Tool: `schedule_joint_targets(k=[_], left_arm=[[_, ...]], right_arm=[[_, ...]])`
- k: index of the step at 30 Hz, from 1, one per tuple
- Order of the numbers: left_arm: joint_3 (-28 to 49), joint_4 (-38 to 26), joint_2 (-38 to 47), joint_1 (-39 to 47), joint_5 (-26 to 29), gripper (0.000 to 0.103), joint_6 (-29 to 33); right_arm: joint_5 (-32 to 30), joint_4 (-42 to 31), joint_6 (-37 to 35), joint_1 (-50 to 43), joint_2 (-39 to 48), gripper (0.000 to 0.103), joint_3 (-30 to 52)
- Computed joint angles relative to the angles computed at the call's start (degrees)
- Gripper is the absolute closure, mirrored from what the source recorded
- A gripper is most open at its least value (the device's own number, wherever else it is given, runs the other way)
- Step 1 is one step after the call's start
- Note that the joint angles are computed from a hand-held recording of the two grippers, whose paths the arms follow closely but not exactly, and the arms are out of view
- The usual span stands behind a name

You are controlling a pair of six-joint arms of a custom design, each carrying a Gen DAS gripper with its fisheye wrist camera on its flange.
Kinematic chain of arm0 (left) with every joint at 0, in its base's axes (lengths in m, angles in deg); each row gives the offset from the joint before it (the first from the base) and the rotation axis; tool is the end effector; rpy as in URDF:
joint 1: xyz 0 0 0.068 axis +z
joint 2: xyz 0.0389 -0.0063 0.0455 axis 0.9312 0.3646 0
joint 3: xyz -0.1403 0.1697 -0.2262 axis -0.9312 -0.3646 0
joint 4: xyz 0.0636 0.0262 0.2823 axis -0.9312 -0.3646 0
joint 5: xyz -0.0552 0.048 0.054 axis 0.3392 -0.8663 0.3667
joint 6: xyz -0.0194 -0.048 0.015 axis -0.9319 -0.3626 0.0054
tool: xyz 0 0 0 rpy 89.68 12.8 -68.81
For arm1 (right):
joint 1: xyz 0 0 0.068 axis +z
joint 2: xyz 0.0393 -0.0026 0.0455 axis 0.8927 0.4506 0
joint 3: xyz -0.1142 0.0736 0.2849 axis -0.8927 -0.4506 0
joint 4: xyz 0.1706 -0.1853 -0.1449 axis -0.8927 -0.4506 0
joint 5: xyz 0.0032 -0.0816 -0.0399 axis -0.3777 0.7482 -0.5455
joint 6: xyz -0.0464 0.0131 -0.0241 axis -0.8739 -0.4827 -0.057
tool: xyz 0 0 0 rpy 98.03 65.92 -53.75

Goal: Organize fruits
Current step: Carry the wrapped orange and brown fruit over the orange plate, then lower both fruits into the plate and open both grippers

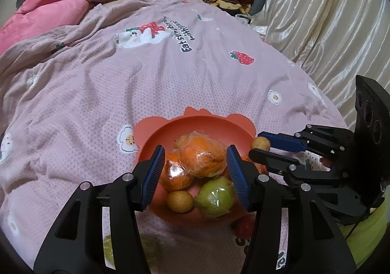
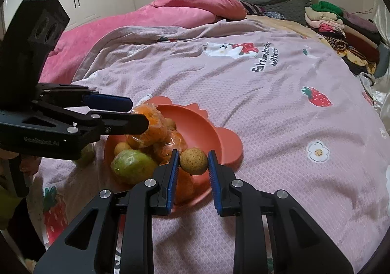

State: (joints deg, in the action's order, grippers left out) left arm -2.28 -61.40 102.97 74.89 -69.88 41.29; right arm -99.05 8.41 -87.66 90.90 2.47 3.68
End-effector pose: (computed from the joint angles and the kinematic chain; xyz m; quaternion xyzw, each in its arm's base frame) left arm 0.1809 0.0078 0.2068 0.0572 0.9396 -0.1288 0.3121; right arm 0.2037 0.1159 0.1836 -0.3143 0.8714 0.1685 0.3367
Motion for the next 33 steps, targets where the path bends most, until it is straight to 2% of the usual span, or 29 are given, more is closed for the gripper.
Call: schedule_joint_targets(k=[10, 28, 31, 33], left_arm=[[0.3, -0.8, -0.5, 1.9, 0.5, 0.058, 1.2], [0.4, -1.1, -1.1, 1.5, 0.0, 0.058, 0.9], [0.5, -1.7, -1.7, 2.1, 0.3, 0.057, 1.1], [0.5, -2.0, -2.2, 2.4, 0.3, 0.057, 1.2]], right_arm=[[0.6, 1.2, 0.4, 1.5, 4.6, 0.08, 1.8], [0.1, 1.5, 0.8, 1.2, 4.8, 0.079, 1.9], [0.0, 1.4, 1.0, 1.0, 4.5, 0.073, 1.7], [-0.2, 1.3, 1.0, 0.9, 4.1, 0.072, 1.5]])
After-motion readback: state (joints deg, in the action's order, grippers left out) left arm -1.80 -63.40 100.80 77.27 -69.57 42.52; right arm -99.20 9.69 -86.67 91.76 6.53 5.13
